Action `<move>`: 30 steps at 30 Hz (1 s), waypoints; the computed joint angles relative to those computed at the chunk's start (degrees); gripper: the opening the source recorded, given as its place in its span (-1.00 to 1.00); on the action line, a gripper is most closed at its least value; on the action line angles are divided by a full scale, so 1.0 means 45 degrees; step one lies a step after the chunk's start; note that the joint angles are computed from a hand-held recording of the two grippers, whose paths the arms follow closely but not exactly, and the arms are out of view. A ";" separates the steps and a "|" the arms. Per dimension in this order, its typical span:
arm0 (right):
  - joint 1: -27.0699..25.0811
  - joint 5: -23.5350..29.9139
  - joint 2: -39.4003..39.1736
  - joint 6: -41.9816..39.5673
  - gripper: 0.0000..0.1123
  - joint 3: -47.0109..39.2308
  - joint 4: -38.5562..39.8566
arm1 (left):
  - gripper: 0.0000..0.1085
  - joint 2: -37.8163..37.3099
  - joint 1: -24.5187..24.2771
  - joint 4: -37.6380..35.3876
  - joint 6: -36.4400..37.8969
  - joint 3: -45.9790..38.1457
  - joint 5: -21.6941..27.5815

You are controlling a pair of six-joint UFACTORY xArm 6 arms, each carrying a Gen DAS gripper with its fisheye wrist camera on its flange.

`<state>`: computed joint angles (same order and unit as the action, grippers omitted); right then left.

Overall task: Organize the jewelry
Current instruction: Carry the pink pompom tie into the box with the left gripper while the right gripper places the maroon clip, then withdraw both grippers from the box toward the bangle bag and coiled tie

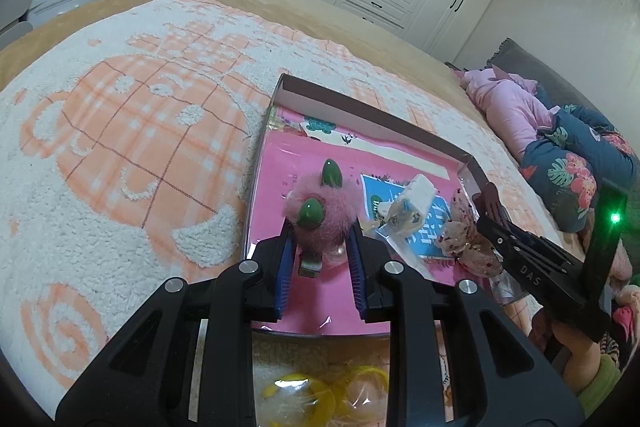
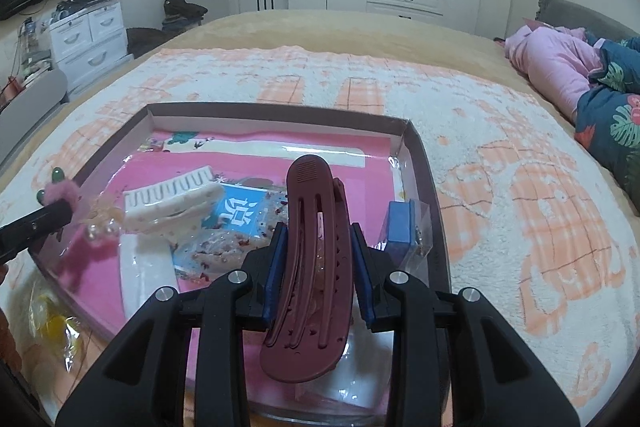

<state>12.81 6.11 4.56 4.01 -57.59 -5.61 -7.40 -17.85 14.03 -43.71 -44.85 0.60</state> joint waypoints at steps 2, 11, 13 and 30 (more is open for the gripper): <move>0.0015 -0.0016 0.0027 -0.0019 -0.46 0.0009 0.0105 | -0.69 0.0056 -0.0021 -0.0259 0.0247 0.0011 -0.0122; 0.0300 -0.0696 -0.0595 -0.1571 -0.10 0.0743 0.1829 | -0.68 0.0349 -0.0168 -0.0955 0.1164 -0.0232 -0.0159; 0.0394 -0.0864 -0.0828 -0.2107 -0.04 0.0996 0.2449 | -0.68 0.0348 -0.0239 -0.1141 0.1410 -0.0243 -0.0086; 0.0708 -0.1552 -0.3318 -0.5248 0.32 0.3192 0.6587 | 0.00 -0.0206 0.0017 0.2935 -0.1706 -0.0051 0.0019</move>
<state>16.00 -0.88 -10.37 -19.60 -43.23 24.03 -8.33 -17.77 27.24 -51.39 -45.08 0.68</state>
